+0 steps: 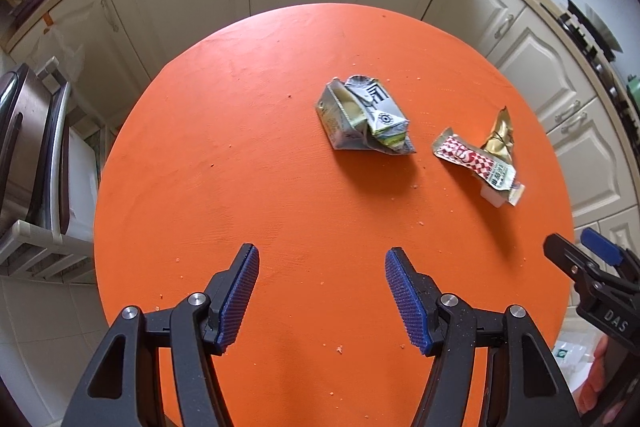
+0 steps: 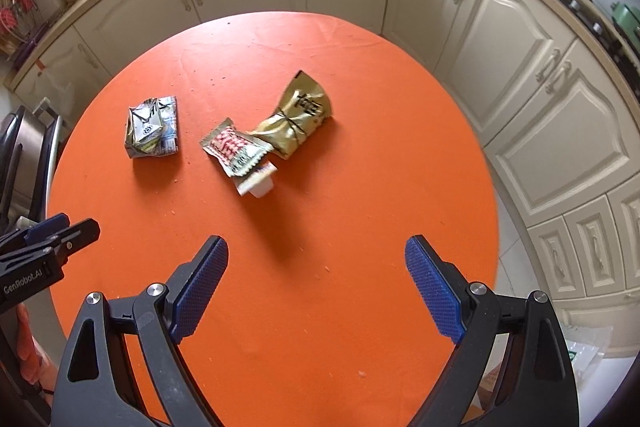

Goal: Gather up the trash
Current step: 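Lower the right tool onto the small white-orange snack packet and close it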

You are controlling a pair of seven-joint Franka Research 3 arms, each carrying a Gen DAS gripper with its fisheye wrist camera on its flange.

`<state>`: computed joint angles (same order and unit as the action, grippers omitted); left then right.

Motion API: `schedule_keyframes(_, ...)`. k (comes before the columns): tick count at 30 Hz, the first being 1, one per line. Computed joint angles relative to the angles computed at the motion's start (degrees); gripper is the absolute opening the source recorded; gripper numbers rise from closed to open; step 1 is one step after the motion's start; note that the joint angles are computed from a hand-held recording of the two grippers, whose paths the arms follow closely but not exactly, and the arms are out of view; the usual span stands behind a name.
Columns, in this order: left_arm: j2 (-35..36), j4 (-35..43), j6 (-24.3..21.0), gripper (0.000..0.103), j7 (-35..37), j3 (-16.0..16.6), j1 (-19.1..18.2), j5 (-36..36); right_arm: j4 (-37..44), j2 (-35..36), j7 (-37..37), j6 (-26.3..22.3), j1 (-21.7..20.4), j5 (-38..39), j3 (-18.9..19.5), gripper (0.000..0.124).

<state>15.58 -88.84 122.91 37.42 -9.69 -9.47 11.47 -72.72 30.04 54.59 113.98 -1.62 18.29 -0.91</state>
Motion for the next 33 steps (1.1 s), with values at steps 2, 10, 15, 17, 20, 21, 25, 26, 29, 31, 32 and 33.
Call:
schedule_keyframes(2,-0.2,-0.7,0.5,0.061,0.0,0.2,0.5,-0.8,2.7,2.4,-0.5,-0.7,0.5,0.0,0.6,0.091)
schedule_keyframes(10,-1.2,-4.0,2.5,0.061,-0.2,0.5,2.4,-3.5,18.1,13.8,4.0,-8.7,3.4,-4.3,0.9,0.065)
schedule_keyframes(15,-1.2,-4.8,3.3,0.061,0.1,0.4,3.0,-4.6,19.6,15.1,3.8,-9.2,4.2,-4.6,1.6,0.052)
schedule_keyframes(17,-1.2,-5.0,3.6,0.061,0.3,0.3,3.0,-5.1,18.9,14.8,3.6,-8.1,4.9,-5.2,1.5,0.042)
schedule_keyframes(20,-1.2,-5.1,4.1,0.061,0.6,-0.1,3.0,-6.1,17.9,14.1,4.7,-7.8,4.6,-4.8,1.4,0.035)
schedule_keyframes(21,-0.8,-4.8,4.0,0.061,0.5,-0.1,2.8,-6.1,18.1,14.1,4.7,-8.4,4.0,-4.1,1.7,0.032)
schedule_keyframes(25,0.6,-2.0,3.3,0.061,0.8,-0.3,2.2,-6.0,12.3,9.8,3.0,-5.7,2.7,-2.0,2.1,0.028)
schedule_keyframes(26,1.0,-1.3,3.3,0.061,1.0,-0.4,2.1,-6.2,12.1,9.4,2.8,-5.8,2.2,-1.3,2.1,0.028)
schedule_keyframes(29,2.7,2.0,2.0,0.061,0.9,-0.5,1.3,-5.6,10.9,8.2,2.3,-6.1,0.8,0.5,2.1,0.028)
schedule_keyframes(31,4.4,5.1,0.8,0.062,0.7,-0.5,0.7,-5.1,10.8,7.9,2.2,-6.2,-0.2,1.6,1.9,0.028)
schedule_keyframes(32,5.7,7.2,0.0,0.062,0.7,-0.6,0.3,-4.9,11.3,8.0,2.3,-6.5,-0.8,2.1,1.9,0.028)
schedule_keyframes(33,7.3,9.7,-1.2,0.062,0.7,-0.6,-0.1,-4.7,11.7,8.2,2.4,-6.7,-1.2,2.5,1.8,0.028)
